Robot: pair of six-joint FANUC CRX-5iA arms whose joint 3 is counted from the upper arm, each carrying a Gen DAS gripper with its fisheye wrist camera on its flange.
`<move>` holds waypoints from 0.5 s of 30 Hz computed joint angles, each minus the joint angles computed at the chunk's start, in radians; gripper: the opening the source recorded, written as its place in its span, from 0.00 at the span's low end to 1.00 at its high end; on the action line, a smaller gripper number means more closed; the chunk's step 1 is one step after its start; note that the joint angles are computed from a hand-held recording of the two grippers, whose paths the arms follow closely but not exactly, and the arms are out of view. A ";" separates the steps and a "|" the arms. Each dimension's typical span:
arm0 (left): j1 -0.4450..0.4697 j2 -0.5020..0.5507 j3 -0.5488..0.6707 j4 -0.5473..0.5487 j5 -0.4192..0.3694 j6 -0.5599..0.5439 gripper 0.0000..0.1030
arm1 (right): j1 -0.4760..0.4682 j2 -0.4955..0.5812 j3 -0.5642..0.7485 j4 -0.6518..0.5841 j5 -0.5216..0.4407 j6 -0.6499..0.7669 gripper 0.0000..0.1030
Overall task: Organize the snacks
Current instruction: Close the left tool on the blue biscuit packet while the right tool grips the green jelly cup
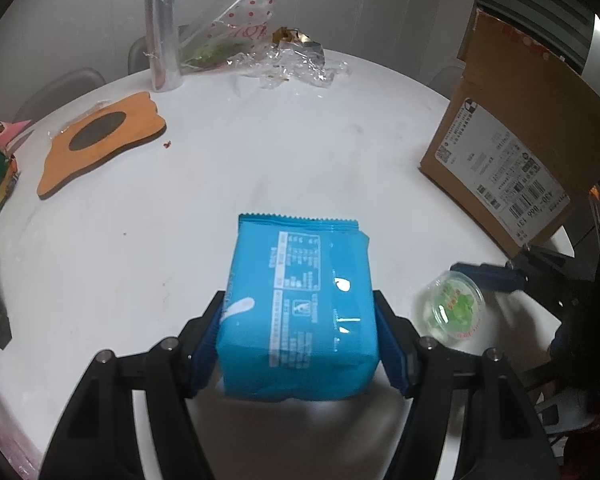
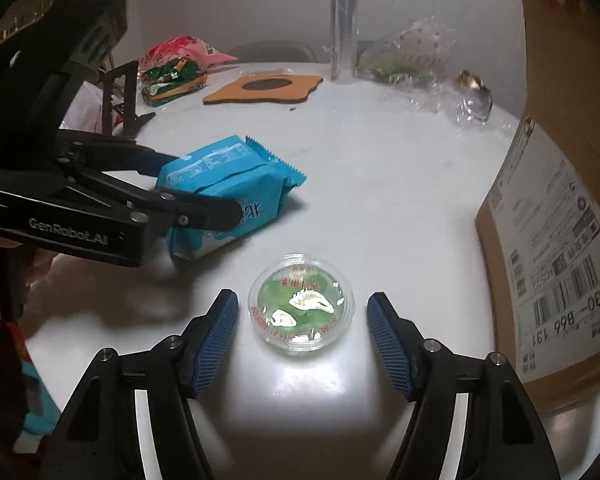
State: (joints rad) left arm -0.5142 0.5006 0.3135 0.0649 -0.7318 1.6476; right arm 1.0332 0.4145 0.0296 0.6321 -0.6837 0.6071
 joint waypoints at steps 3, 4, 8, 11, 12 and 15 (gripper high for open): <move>-0.009 0.010 0.025 -0.041 -0.017 0.024 0.62 | 0.000 0.003 0.001 0.005 0.003 0.007 0.48; -0.012 0.010 0.028 -0.050 -0.017 0.029 0.62 | 0.000 0.004 0.002 0.010 0.000 0.006 0.42; -0.016 0.006 0.027 -0.068 -0.018 0.048 0.61 | -0.002 0.009 0.001 0.026 0.002 -0.001 0.41; -0.020 -0.006 0.025 -0.095 -0.024 0.065 0.61 | -0.001 0.006 -0.002 0.027 0.006 -0.005 0.41; -0.020 -0.013 0.017 -0.095 -0.019 0.066 0.61 | 0.000 0.003 -0.004 0.024 0.009 -0.003 0.41; -0.028 -0.042 -0.001 -0.124 -0.006 0.092 0.61 | 0.007 -0.010 -0.014 0.042 0.017 -0.011 0.41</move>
State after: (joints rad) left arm -0.5423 0.4589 0.3124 -0.0588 -0.7374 1.7392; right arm 1.0399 0.4049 0.0160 0.6741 -0.6671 0.5958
